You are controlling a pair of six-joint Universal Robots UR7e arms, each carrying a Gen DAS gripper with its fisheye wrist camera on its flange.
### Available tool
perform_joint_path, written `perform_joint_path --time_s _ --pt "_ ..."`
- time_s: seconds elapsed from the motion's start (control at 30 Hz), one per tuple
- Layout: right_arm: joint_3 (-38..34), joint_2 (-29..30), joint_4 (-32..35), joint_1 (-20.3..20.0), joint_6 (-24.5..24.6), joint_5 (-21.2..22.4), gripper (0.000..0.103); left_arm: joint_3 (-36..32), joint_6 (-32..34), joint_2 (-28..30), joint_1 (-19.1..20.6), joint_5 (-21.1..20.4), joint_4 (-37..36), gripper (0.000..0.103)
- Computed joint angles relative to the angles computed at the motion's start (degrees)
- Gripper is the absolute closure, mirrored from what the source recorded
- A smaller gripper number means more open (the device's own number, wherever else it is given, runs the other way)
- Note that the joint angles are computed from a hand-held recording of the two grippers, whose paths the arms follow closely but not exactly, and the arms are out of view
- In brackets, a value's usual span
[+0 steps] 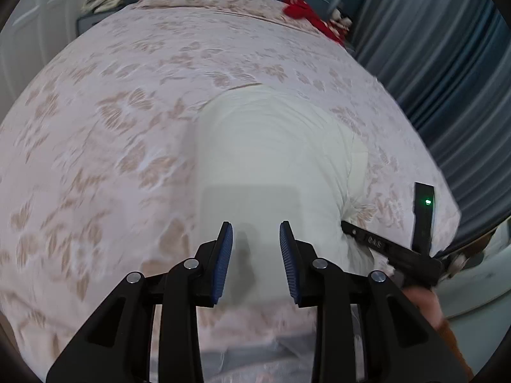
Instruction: Fold large clothes
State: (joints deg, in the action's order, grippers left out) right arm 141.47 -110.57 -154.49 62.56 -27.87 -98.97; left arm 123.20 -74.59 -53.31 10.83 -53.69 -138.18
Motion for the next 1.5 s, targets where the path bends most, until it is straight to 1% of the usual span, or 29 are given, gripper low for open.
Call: perform_joint_path --time_s 0.07,0.13,0.17,0.2,0.23,0.27,0.3,0.37,0.43,0.5,0.53,0.57,0.6,0.63,0.67,0.7,0.73,0.8,1.03,1.13,1.2,1.27,1.3,1.33,1.37,1.4,1.43,1.47,1.5 --pt "-0.4 0.2 0.6 -0.2 0.1 0.2 0.102 -3.5 2.6 4.2 2.5 -0.9 1.6 0.072" --pt "-1.4 0.0 3.1 -0.2 0.5 0.4 0.103 -6.5 2.1 6.9 2.8 0.9 7.5 0.072" --pt "-2.3 -0.5 5.3 0.0 1.3 0.6 0.102 -7.4 2.2 7.8 3.1 1.4 9.3 0.072" --pt "-3.2 -1.4 7.5 0.2 2.1 0.9 0.100 -8.2 1.5 8.4 3.4 1.5 10.8 0.073" --pt "-3.7 -2.0 8.7 0.4 2.7 0.9 0.094 -8.3 1.1 8.5 3.6 1.2 11.3 0.073" --pt "-3.9 -3.5 9.5 1.1 3.4 0.4 0.091 -8.3 1.0 8.6 3.9 0.8 11.5 0.073" --pt "-3.7 -5.6 9.8 2.2 4.0 -0.3 0.085 -8.3 0.8 8.7 4.1 0.7 11.8 0.073" --pt "-2.8 -8.7 8.6 4.4 3.2 -1.5 0.085 -8.3 0.6 8.8 4.0 0.7 12.5 0.073" --pt "-2.1 -12.3 9.3 7.5 1.8 -1.9 0.085 -8.3 0.4 9.0 3.8 0.8 12.9 0.073" --pt "-2.1 -13.5 11.3 10.3 1.6 -3.2 0.085 -8.4 0.2 9.2 3.8 0.8 13.2 0.073" --pt "-1.9 -13.4 12.1 11.9 1.4 -5.0 0.087 -8.6 0.0 9.3 3.8 0.8 13.3 0.073" --pt "-1.7 -13.2 12.3 12.3 0.9 -6.3 0.087 -8.7 -0.2 9.3 3.9 0.7 13.4 0.073" --pt "-1.1 -12.4 11.7 13.0 0.7 -8.6 0.089 -8.7 -0.4 9.4 4.0 0.7 13.5 0.073" --pt "-0.2 -11.3 10.0 13.0 0.3 -10.8 0.089 -8.8 -0.4 9.4 4.0 0.7 13.5 0.073" --pt "0.4 -10.9 9.0 12.2 -0.2 -11.5 0.089 -8.8 -0.5 9.5 4.1 0.6 13.4 0.073" --pt "0.8 -10.7 8.9 10.4 -0.5 -10.9 0.089 -8.8 -0.5 9.6 4.1 0.5 13.4 0.073" --pt "1.1 -11.1 9.4 8.2 -0.8 -9.3 0.089 -9.0 -0.5 9.7 4.1 0.5 13.5 0.073" --pt "1.2 -9.8 8.3 6.3 -1.1 -8.2 0.089 -9.1 -0.6 10.0 4.1 0.5 13.6 0.073" --pt "2.0 -4.4 2.6 5.1 -1.3 -9.0 0.091 -9.3 -0.9 11.0 4.4 0.6 13.4 0.073" --pt "1.9 -2.8 1.7 4.2 -0.7 -8.0 0.091 -9.3 -1.0 11.7 4.4 1.1 13.4 0.073" --pt "1.2 -3.0 3.2 3.5 -0.5 -6.6 0.091 -9.0 -1.3 11.5 4.4 1.3 12.9 0.072" --pt "-0.1 -4.6 7.1 3.1 0.6 -5.1 0.091 -7.2 -1.7 9.6 4.5 0.7 9.5 0.070" --pt "-0.6 -5.9 8.7 3.2 1.1 -4.3 0.089 -5.7 -2.0 8.0 4.6 0.0 6.6 0.064" --pt "-0.7 -6.8 9.2 3.3 1.2 -3.6 0.086 -4.7 -2.3 6.8 4.7 -0.3 4.8 0.057" --pt "-0.6 -8.3 8.6 3.8 1.2 -3.2 0.082 -3.6 -3.4 5.3 4.7 -0.5 3.7 0.053" --pt "-0.2 -8.8 6.4 5.0 1.5 -4.4 0.065 -3.1 -4.7 4.1 4.8 -0.5 4.1 0.046" --pt "0.1 -8.6 4.2 5.9 1.8 -5.9 0.046 -2.8 -5.3 3.5 4.9 -0.4 4.4 0.040" --pt "0.2 -8.3 1.9 6.7 1.9 -6.8 0.040 -2.2 -5.6 2.7 5.2 -0.5 4.0 0.037" --pt "-0.1 -7.4 1.4 6.7 2.4 -7.2 0.038 -1.8 -5.9 2.2 5.8 -1.0 3.6 0.031"
